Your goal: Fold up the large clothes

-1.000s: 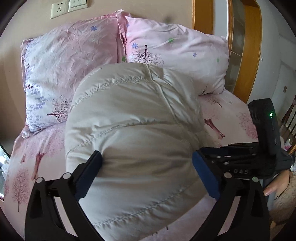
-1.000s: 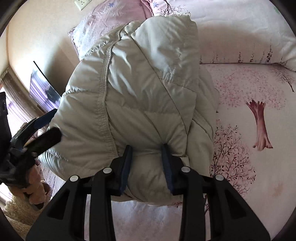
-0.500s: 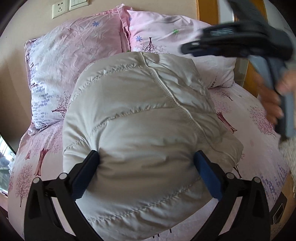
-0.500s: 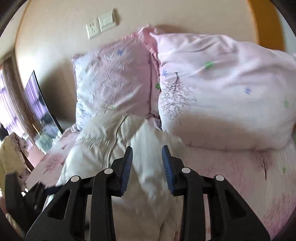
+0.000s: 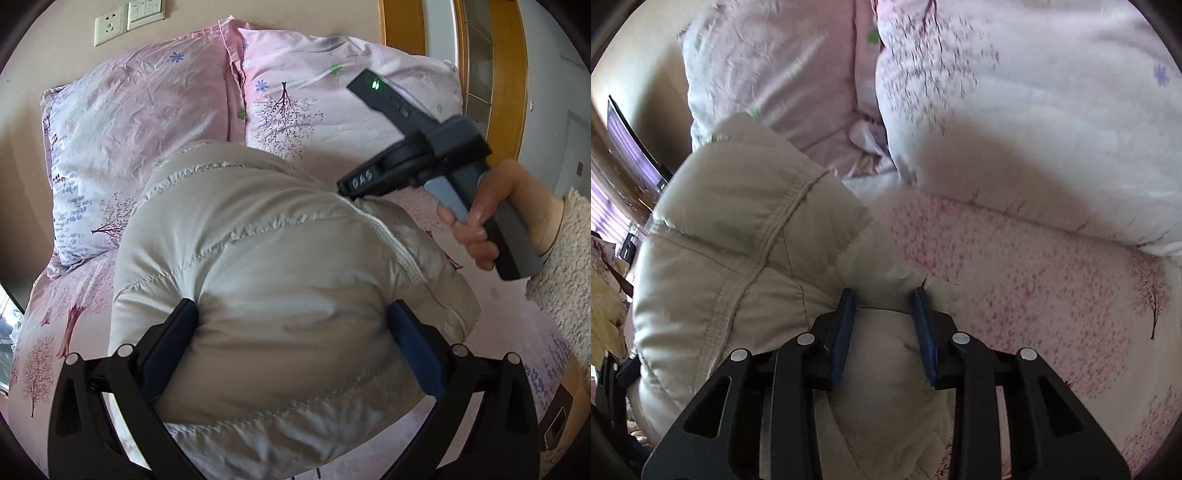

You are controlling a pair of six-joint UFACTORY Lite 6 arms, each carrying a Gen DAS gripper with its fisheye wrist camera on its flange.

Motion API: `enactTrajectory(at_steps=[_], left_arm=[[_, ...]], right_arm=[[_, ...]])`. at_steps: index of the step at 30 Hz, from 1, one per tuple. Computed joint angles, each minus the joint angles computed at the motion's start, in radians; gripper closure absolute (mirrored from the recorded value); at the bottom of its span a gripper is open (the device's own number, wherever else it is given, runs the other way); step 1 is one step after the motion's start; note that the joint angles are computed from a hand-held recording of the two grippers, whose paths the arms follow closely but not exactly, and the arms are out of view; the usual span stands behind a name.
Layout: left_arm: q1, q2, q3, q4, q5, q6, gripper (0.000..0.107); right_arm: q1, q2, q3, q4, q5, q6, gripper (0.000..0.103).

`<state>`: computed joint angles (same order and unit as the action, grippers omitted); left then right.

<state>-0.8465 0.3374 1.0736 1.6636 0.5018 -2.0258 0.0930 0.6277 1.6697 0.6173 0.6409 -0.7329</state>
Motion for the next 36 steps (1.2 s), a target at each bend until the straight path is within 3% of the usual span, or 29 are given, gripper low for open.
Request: enactTrajectory(at_steps=[8,11,14,19,21,23,28,33,36], left_arm=[[-0.014,0.026,0.026,0.01,0.011,-0.019,0.006],[-0.012,0.023,0.016,0.006,0.016,-0.009,0.006],[-0.01,0.022,0.016,-0.009,0.023,0.006,0.006],[-0.014,0.025,0.022,-0.028,0.031,0.02,0.006],[-0.016,0.028,0.027,-0.034,0.036,0.027,0.006],[-0.023,0.029,0.026,-0.032,0.046,0.025,0.006],[-0.045,-0.062,-0.039,-0.018,0.055,0.006,0.006],[-0.017,-0.26,-0.187,-0.017,0.098,-0.019,0.006],[0.038,-0.3,-0.219,-0.078,0.1,0.044,0.006]], right_arm=[[-0.059,0.003,-0.056,0.154,0.006,-0.116,0.071],[-0.053,-0.147,-0.203,0.185,-0.073,-0.144,0.067],[-0.094,-0.322,-0.379,0.386,-0.077,-0.341,0.049],[-0.131,-0.565,-0.617,0.585,-0.012,-0.574,0.049],[-0.106,-0.556,-0.625,0.552,-0.026,-0.566,0.049],[-0.054,-0.51,-0.625,0.458,-0.117,-0.494,0.049],[-0.079,-0.404,-0.598,0.477,-0.096,-0.497,0.05],[-0.124,-0.443,-0.685,0.6,-0.084,-0.61,0.049],[-0.143,-0.566,-0.805,0.708,-0.102,-0.695,0.049]])
